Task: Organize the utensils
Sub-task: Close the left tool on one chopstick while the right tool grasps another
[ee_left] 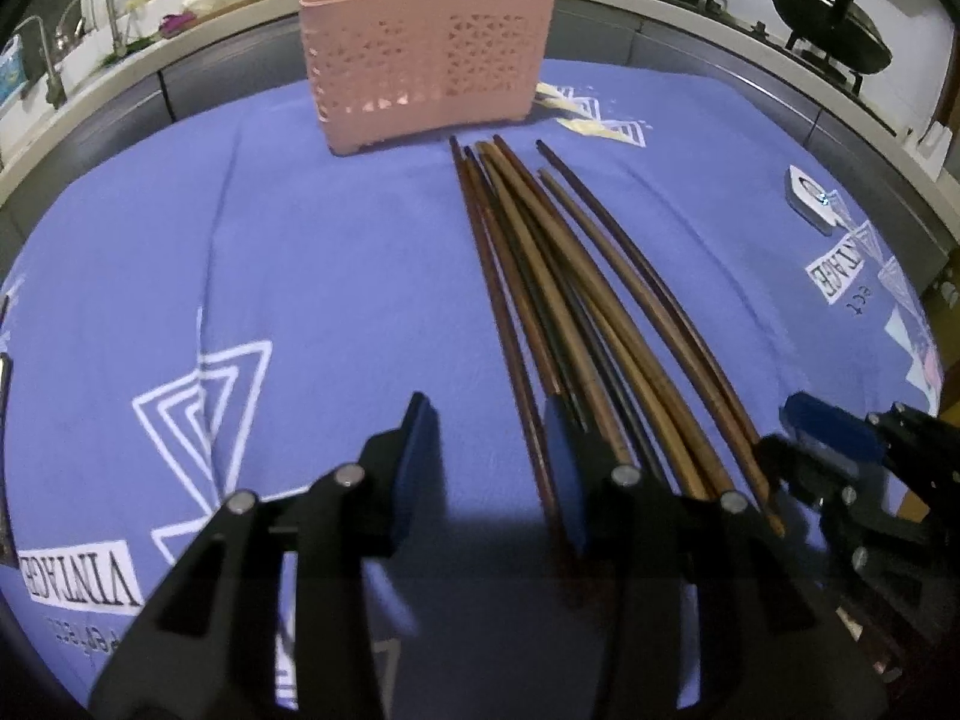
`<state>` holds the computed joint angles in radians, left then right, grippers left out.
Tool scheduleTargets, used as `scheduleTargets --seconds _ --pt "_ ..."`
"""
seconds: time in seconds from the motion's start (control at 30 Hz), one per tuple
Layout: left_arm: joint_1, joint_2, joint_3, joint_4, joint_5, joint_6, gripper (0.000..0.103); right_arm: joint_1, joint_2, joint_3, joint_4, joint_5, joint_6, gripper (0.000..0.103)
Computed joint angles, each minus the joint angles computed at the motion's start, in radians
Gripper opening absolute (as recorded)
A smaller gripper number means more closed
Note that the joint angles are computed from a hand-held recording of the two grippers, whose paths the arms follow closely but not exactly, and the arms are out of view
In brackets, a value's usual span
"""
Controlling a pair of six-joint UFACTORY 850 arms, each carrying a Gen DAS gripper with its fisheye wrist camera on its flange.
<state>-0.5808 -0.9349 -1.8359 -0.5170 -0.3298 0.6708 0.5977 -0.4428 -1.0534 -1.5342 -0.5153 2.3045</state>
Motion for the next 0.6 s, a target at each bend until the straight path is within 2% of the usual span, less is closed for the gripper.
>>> scheduleTargets --seconds 0.17,0.23,0.27,0.3,0.33,0.37,0.43,0.6 --pt "-0.010 0.001 0.002 0.091 0.025 -0.080 0.037 -0.002 -0.013 -0.019 0.039 -0.023 -0.045 0.028" --pt "-0.014 -0.006 -0.009 0.121 0.031 -0.111 0.033 -0.016 -0.023 -0.029 0.045 0.004 -0.057 0.029" --pt "-0.015 -0.008 -0.011 0.132 0.036 -0.122 0.031 -0.016 -0.029 -0.033 0.035 -0.008 -0.056 0.028" --pt "-0.016 -0.008 -0.011 0.134 0.041 -0.123 0.018 -0.014 -0.038 -0.044 0.052 -0.024 -0.090 0.027" --pt "-0.015 -0.007 -0.010 0.127 0.040 -0.116 0.007 -0.017 -0.039 -0.047 0.057 -0.020 -0.102 0.021" --pt "-0.011 -0.008 -0.011 0.113 0.038 -0.106 0.007 -0.023 -0.032 -0.039 0.041 -0.002 -0.079 0.013" --pt "-0.002 -0.003 -0.002 0.100 0.043 -0.102 0.006 -0.027 -0.020 -0.021 0.033 0.003 -0.052 0.008" --pt "0.025 0.025 0.046 0.145 0.073 -0.141 0.007 -0.023 0.021 0.032 0.071 0.005 -0.057 0.008"
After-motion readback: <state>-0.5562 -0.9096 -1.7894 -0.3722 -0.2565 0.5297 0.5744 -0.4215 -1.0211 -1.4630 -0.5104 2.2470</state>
